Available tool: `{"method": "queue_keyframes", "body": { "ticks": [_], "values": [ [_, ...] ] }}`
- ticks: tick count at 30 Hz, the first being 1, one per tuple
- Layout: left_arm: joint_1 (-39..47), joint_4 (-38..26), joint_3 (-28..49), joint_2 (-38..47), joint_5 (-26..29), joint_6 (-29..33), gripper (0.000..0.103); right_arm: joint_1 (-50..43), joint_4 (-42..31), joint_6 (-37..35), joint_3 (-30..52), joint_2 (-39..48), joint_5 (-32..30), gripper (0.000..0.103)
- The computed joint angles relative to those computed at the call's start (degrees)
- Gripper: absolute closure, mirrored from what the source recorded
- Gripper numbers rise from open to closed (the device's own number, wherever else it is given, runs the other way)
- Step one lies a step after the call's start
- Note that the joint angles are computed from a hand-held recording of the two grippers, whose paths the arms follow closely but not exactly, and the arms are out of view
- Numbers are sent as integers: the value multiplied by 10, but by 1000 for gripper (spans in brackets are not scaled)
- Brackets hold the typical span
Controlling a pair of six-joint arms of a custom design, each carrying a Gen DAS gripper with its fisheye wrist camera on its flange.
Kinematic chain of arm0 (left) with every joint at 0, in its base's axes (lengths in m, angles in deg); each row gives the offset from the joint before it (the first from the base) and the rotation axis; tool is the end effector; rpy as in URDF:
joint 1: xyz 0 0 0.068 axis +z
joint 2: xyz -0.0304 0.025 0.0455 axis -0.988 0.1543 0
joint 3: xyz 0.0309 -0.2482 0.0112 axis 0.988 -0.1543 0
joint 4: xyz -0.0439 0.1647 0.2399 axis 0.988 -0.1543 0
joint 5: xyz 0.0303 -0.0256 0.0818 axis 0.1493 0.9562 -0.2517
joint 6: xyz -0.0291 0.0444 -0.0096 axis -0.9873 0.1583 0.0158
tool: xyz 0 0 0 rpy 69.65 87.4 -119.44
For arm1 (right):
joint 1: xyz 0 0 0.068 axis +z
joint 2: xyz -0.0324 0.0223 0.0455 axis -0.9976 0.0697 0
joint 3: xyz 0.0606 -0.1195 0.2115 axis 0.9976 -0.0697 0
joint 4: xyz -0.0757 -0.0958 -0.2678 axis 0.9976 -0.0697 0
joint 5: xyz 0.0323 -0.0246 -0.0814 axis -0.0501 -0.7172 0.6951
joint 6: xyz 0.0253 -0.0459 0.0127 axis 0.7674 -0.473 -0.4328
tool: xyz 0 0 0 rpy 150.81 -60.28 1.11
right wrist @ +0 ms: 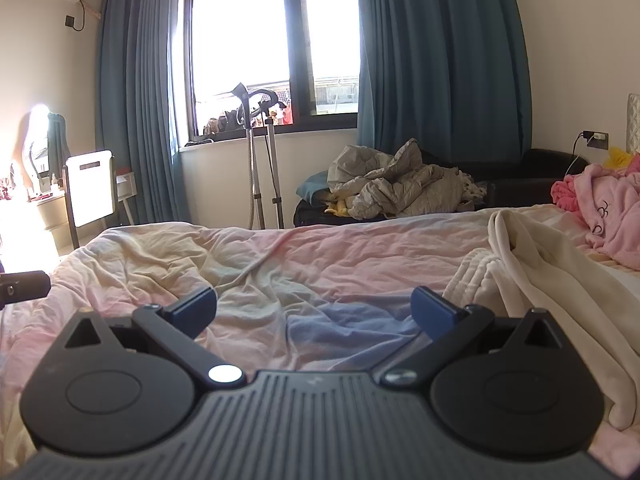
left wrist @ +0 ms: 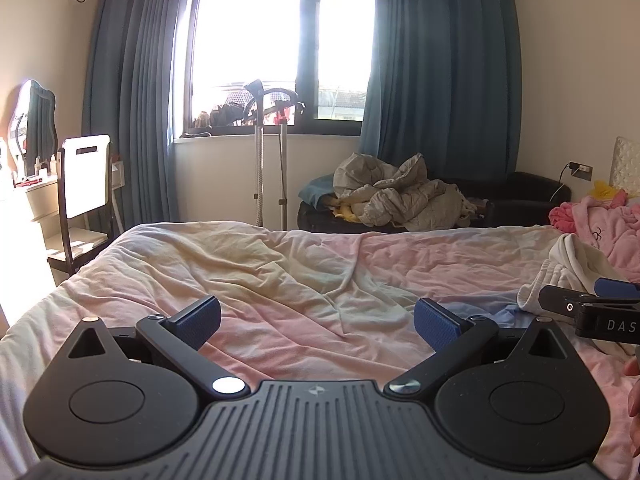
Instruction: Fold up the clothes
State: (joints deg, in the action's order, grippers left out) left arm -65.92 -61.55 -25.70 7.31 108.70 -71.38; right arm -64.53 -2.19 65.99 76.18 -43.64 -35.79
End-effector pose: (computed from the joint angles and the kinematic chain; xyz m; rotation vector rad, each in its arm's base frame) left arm 0.1440 0.0267 0.2362 0.0874 1.8833 -0.0676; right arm 0.1685 0.0550 0.2024 0.0373 1.8451 0.1157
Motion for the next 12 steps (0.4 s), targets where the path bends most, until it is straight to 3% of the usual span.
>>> {"method": "queue_keyframes", "body": {
  "ticks": [12],
  "values": [
    [-4,-9,-3,-10,-6,0,0,-12,-4,-3,1,-3,-15,0]
  ]
}}
